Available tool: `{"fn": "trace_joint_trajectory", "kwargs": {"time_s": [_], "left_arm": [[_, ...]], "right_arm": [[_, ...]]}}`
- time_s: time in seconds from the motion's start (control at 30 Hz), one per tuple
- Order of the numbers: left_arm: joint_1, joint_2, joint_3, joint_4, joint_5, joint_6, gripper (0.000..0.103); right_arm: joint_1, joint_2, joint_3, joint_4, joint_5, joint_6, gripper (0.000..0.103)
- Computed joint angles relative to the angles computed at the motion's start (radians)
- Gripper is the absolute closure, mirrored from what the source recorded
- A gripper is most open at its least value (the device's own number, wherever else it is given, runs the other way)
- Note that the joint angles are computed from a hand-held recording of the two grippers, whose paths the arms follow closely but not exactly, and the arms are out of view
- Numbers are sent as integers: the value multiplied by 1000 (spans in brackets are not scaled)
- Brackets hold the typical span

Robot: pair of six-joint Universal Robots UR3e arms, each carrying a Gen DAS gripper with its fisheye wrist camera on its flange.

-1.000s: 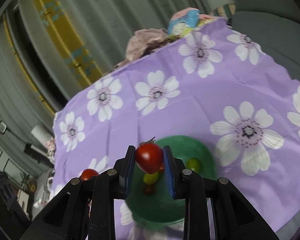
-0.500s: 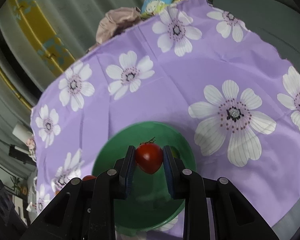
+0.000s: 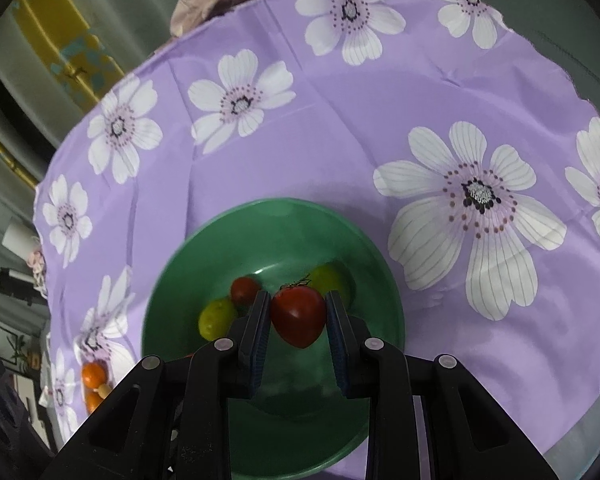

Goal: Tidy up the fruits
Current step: 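Open both grippers to drop the tomatoes into the green bowl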

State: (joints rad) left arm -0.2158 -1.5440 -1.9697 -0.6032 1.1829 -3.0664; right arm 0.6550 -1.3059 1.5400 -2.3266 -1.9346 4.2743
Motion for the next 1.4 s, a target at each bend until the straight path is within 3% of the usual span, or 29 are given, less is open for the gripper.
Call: {"fn": "trace_joint_trajectory", "kwargs": {"time_s": [0.77,0.93,1.07,1.2,1.4], "left_arm": [[6,-21,30,-58,-4,15,74],[37,45,-6,-58,-23,34,61],[82,126,-40,-74,-44,59,55],[153,222,-91,-91,-67,78,49],[318,381,-174,-150,-100,125,45]], "right_arm": [[-9,25,-41,64,11,9,74],[4,17,-42,59,-19,25,65],[28,24,-69,62,-60,31,64],[59,45,-108,46,-101,17,51],[105,107,-207,32,-146,-20,50]]}}
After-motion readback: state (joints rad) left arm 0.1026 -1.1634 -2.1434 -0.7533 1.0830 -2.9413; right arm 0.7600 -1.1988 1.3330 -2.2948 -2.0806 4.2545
